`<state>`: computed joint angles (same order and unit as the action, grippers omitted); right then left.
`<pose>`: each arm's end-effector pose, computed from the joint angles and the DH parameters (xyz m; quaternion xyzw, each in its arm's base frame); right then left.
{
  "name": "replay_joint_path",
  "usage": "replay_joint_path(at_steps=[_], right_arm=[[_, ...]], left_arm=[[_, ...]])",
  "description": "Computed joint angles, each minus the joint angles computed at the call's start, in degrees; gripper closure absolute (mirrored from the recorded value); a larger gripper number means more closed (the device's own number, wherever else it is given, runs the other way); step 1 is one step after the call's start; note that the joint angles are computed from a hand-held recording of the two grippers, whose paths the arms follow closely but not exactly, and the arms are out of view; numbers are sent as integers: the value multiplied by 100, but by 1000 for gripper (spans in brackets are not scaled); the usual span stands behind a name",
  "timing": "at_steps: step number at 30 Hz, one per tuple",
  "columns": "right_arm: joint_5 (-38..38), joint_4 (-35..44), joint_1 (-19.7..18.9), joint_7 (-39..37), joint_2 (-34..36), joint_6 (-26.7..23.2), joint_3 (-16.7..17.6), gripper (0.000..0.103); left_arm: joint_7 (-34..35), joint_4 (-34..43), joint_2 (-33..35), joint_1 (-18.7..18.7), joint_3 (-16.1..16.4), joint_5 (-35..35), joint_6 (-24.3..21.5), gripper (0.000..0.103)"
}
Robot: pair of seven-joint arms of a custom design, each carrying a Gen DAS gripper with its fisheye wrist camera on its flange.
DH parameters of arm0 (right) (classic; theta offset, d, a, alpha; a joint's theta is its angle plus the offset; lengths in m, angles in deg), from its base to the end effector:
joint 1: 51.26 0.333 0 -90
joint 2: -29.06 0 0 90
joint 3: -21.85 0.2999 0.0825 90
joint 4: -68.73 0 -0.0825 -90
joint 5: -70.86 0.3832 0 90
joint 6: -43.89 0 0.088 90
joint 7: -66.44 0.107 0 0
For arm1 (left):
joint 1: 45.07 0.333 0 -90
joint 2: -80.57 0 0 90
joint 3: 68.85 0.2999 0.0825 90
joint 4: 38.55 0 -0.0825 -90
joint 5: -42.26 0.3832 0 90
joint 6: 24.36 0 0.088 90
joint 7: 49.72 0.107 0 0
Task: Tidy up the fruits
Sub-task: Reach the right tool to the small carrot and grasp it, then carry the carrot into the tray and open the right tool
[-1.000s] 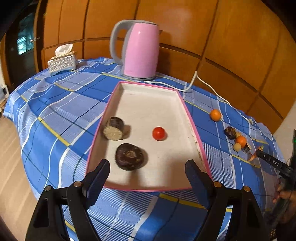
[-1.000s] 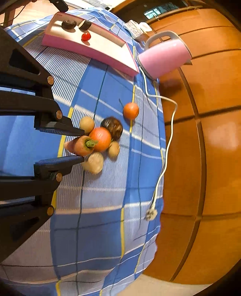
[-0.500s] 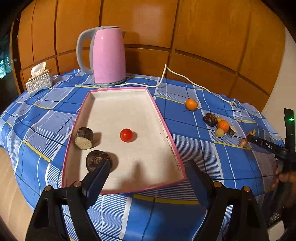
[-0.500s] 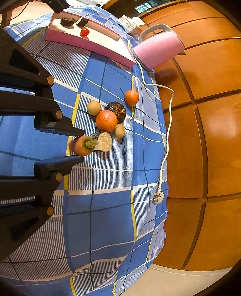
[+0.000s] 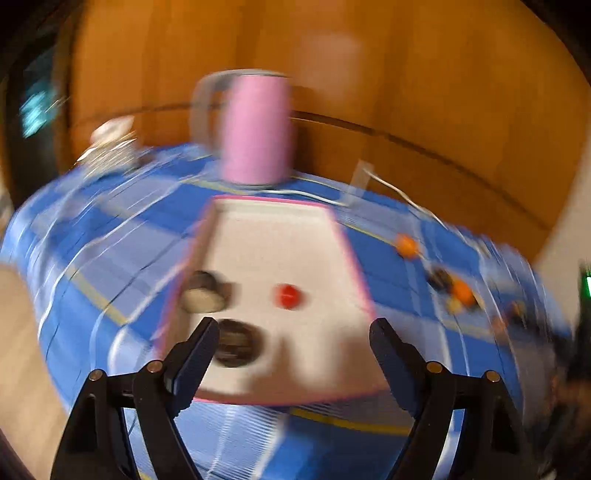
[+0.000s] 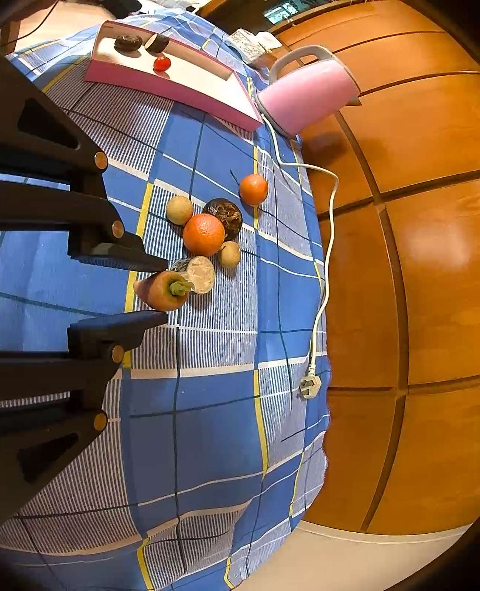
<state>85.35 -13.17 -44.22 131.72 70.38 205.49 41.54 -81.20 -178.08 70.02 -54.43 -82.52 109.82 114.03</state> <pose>0.7106 0.2700 0.3516 -0.8028 0.4643 -0.1105 0.3575 0.4460 -0.1843 0.3751 -0.8465 0.3233 -0.2425 0.3465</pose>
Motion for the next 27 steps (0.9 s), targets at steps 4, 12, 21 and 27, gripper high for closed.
replay_joint_path(at_steps=[4,12,21,27], right_arm=[[6,34,-16,-94,13,-44,66,82],[134,404,138,-675,205,-599,251,82],[426,2008,947,-1727,920,-1948,337,82],[432,3100,1624,-1910,1460,-2622,27,82]], left_arm=[[-594,-560,-514,62,48,-627,-487,16],[-992,-1195,-753,107,137,-1327,-341,15],[-1251,-1286,-653,211,121,-1153,-22,13],[-1350,-1410,-719,239,153,-1265,15,12]])
